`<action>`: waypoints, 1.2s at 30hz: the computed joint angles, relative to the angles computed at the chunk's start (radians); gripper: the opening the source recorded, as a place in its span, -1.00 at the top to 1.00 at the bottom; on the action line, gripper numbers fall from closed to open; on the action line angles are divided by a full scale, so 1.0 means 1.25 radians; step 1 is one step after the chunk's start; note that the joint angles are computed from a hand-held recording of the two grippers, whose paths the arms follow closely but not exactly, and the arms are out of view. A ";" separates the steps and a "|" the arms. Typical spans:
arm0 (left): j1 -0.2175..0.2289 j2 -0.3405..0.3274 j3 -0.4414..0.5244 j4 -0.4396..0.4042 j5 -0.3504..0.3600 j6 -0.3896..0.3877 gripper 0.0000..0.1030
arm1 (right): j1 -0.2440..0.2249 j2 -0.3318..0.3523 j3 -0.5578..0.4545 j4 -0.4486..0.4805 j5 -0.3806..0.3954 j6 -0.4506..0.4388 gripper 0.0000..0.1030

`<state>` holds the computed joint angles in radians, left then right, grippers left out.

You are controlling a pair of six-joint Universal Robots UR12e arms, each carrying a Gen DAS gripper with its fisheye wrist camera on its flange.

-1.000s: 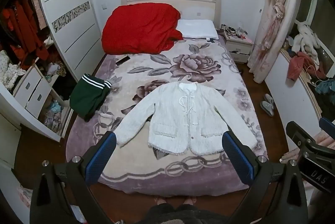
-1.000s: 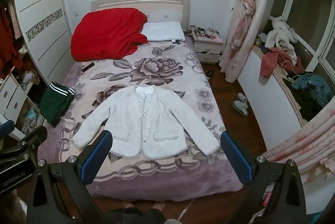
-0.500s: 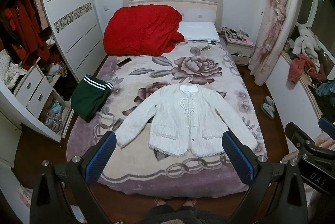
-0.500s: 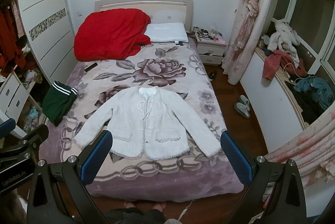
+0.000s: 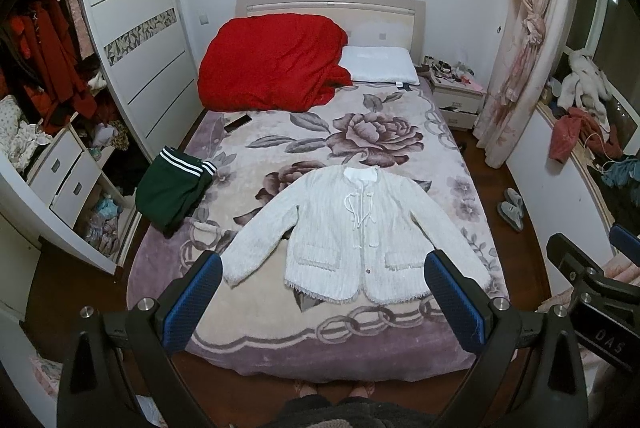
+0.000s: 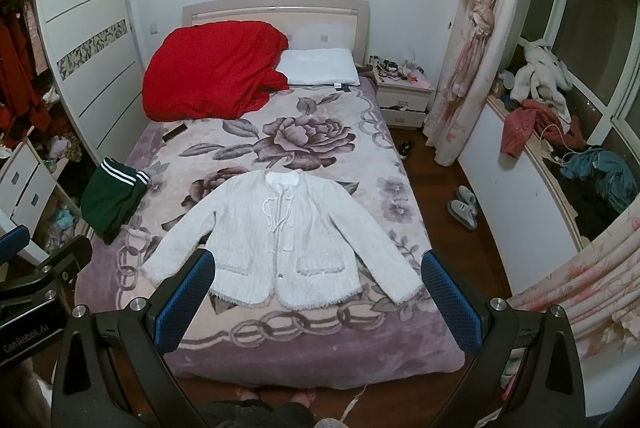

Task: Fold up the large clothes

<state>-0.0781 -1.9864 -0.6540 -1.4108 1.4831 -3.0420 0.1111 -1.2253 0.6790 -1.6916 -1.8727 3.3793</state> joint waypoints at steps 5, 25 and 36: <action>-0.001 -0.006 0.014 -0.005 0.000 -0.002 -1.00 | 0.003 0.009 -0.019 0.007 -0.004 0.000 -1.00; 0.009 0.004 0.001 0.017 -0.006 -0.002 -1.00 | 0.012 0.025 -0.058 0.019 -0.009 0.008 -1.00; 0.009 0.014 -0.020 0.030 -0.007 -0.003 -1.00 | 0.013 0.022 -0.050 0.014 -0.009 0.008 -1.00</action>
